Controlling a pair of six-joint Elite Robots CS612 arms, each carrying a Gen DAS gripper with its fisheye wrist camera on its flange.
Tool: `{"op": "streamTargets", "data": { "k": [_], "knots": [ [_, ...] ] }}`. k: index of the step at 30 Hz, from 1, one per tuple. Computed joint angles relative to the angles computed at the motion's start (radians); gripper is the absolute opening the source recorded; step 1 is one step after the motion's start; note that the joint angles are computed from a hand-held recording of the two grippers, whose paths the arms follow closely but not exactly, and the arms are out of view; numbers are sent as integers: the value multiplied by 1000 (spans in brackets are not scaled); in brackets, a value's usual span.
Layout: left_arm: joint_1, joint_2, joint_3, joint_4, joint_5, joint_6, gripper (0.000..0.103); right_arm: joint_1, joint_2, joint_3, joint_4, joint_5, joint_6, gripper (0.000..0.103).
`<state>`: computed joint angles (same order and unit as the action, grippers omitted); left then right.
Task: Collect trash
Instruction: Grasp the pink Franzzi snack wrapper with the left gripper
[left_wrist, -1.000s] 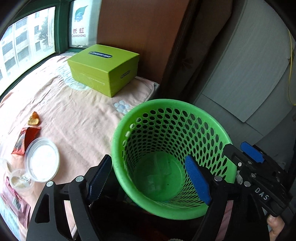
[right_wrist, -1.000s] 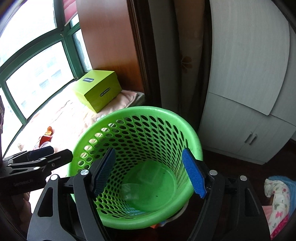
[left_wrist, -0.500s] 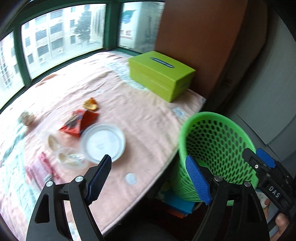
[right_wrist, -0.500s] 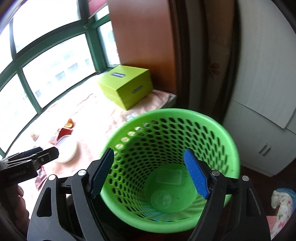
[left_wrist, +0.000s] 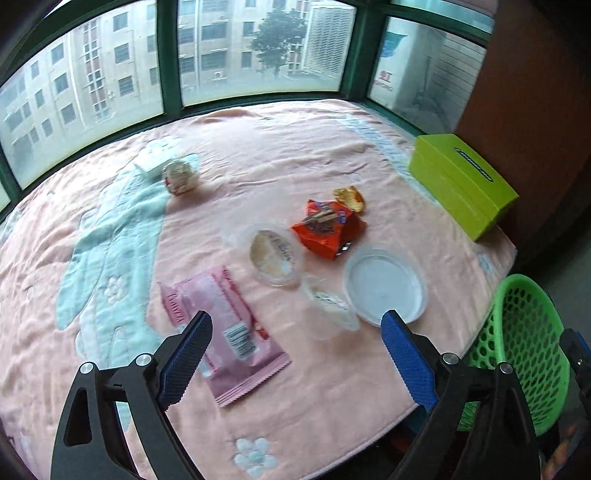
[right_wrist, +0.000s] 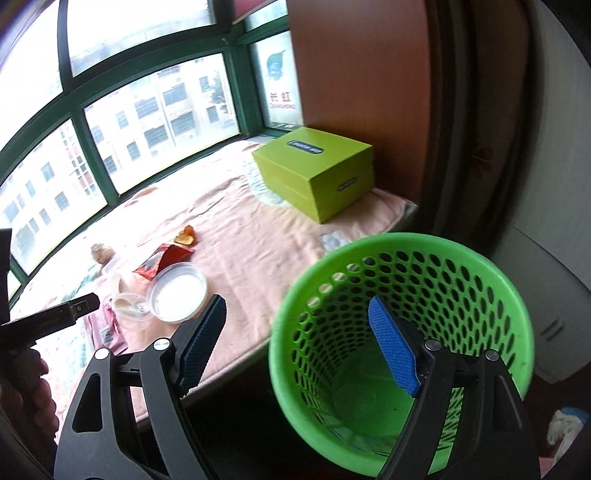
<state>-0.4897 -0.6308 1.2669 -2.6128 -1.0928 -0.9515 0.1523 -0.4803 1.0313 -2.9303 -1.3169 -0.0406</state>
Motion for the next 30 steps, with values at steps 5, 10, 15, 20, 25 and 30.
{"op": "streamTargets", "data": {
  "k": [5, 10, 15, 20, 25, 30],
  "knots": [
    [27, -13, 32, 73, 1, -137, 91, 11, 9, -18, 19, 24, -20, 79],
    [52, -7, 30, 115, -40, -227, 92, 20, 18, -36, 43, 41, -40, 79],
    [70, 15, -4, 155, -86, -273, 94, 28, 27, -52, 65, 56, -57, 79],
    [80, 42, -41, 190, -125, -280, 94, 34, 36, -66, 90, 68, -74, 79],
    [83, 65, -78, 249, -134, -284, 94, 40, 43, -76, 113, 77, -90, 79],
    [84, 75, -90, 257, -144, -276, 94, 44, 49, -88, 130, 84, -102, 79]
  ]
}}
